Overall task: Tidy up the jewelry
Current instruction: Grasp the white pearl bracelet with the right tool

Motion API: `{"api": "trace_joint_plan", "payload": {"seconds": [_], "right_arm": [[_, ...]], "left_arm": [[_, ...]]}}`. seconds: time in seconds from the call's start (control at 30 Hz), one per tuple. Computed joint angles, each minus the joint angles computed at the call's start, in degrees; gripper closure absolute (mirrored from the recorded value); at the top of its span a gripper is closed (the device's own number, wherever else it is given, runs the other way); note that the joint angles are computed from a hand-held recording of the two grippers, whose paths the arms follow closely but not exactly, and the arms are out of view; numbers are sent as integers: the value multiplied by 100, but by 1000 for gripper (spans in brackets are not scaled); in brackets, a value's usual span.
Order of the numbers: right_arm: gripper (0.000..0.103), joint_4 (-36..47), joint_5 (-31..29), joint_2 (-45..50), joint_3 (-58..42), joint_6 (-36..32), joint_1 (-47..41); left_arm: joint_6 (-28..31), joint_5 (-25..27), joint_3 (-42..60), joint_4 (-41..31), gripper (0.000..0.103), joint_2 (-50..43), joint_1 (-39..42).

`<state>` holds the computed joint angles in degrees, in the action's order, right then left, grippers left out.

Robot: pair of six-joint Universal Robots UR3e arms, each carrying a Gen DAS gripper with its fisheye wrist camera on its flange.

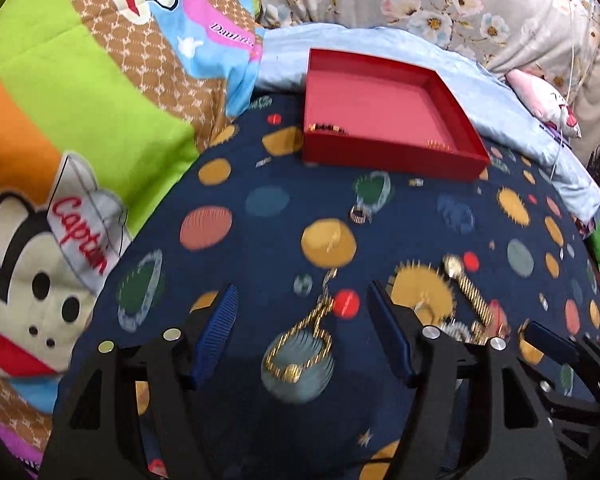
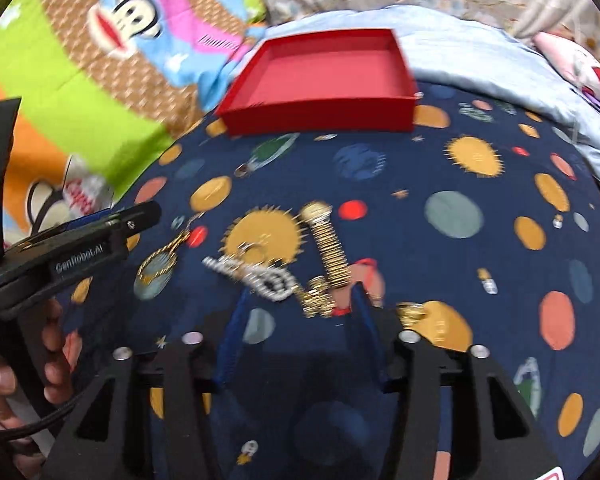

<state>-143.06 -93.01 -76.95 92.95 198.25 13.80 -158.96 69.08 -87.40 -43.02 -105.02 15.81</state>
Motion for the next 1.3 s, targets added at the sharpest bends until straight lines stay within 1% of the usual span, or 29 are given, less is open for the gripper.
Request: {"api": "trace_joint_plan", "payload": {"seconds": [0.07, 0.3, 0.57, 0.63, 0.7, 0.73, 0.77, 0.8, 0.87, 1.07, 1.3], "right_arm": [[60, -58, 91, 162, -113, -101, 67], [60, 15, 68, 787, -826, -388, 187], [60, 372, 352, 1410, -1604, -723, 155], [59, 495, 248, 1527, -1729, -785, 209], [60, 425, 157, 1537, -1684, -847, 255], [64, 468, 75, 1544, -1711, -868, 291], [72, 504, 10, 1549, -1730, -877, 309], [75, 512, -15, 1529, -1710, -877, 310], [88, 447, 80, 1412, -1537, -828, 254], [88, 162, 112, 972, -918, -581, 198], [88, 92, 186, 492, -389, -352, 114]], "left_arm": [[130, -56, -225, -34, 39, 127, 108], [473, 37, -826, 20, 39, 353, 397], [475, 76, -892, 10, 39, 295, 472], [477, 71, -865, -20, 39, 270, 476], [491, 73, -858, -33, 39, 255, 481], [497, 89, -868, -19, 39, 250, 480], [493, 102, -863, -18, 39, 239, 471], [492, 103, -863, -15, 39, 230, 468], [490, 94, -888, 18, 39, 227, 461], [516, -15, -940, 28, 39, 255, 446], [457, 15, -1008, 250, 40, 217, 355]]}}
